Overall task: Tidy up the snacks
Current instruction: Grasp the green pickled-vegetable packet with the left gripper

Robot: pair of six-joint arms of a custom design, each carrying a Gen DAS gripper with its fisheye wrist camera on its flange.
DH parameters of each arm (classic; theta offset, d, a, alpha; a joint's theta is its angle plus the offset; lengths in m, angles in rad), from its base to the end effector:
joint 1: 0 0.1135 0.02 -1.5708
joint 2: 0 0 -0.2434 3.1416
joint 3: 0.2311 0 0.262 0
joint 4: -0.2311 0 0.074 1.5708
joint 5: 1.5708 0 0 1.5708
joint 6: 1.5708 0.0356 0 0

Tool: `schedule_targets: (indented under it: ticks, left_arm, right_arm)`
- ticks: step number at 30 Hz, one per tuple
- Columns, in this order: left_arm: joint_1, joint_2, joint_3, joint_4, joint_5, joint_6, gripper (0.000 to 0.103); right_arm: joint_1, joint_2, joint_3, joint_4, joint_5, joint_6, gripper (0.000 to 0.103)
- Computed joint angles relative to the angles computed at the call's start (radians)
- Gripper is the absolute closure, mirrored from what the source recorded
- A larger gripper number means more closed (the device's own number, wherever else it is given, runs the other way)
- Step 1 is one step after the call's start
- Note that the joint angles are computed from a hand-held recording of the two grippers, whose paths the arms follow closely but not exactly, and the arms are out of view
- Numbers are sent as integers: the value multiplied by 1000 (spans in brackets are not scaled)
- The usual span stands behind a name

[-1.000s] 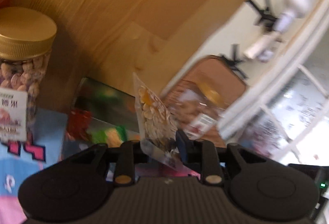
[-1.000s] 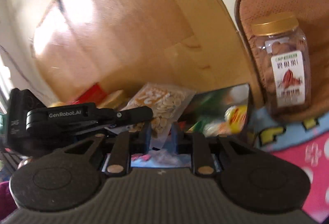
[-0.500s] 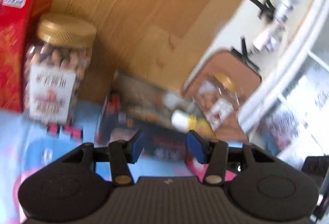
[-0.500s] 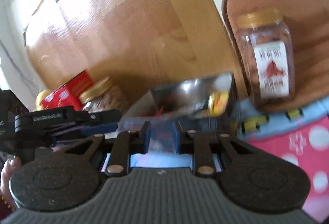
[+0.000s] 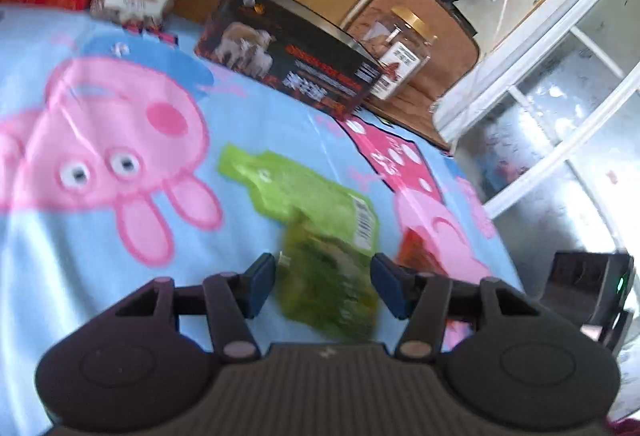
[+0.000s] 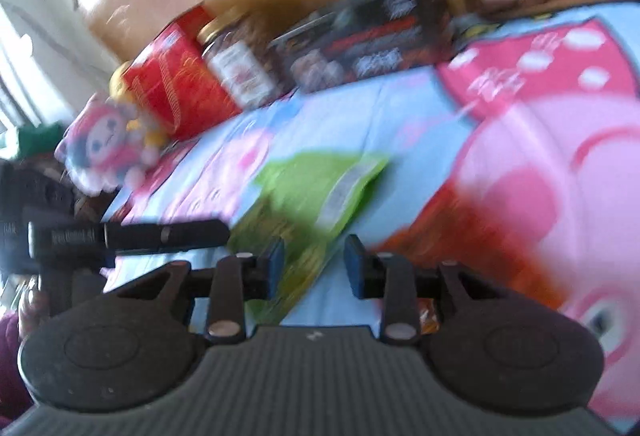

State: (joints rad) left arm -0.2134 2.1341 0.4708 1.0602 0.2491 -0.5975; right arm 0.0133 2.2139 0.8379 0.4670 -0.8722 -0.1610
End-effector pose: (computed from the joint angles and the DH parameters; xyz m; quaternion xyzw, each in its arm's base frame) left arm 0.2674 -0.0669 -0.0017 -0.1109 0.8732 -0.2831 0.3808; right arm 0.3334 0.0317 -0.0068 -0.2113 0.8420 0.3767 0.3232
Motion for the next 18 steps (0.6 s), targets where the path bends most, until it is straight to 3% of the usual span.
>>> schedule_targets:
  ticks: [7, 11, 15, 18]
  left_arm:
    - [-47, 33, -7, 103, -10, -78, 61]
    - [-78, 31, -3, 78, -95, -75, 87]
    - [7, 140, -4, 220, 38, -205, 87]
    - [92, 259, -16, 440, 175, -324, 88]
  right_arm:
    - [52, -8, -130, 242, 62, 31, 66]
    - [30, 16, -122, 264, 28, 45, 66]
    - [-15, 31, -106, 218, -50, 65, 64]
    - [-38, 40, -90, 175, -109, 78, 57]
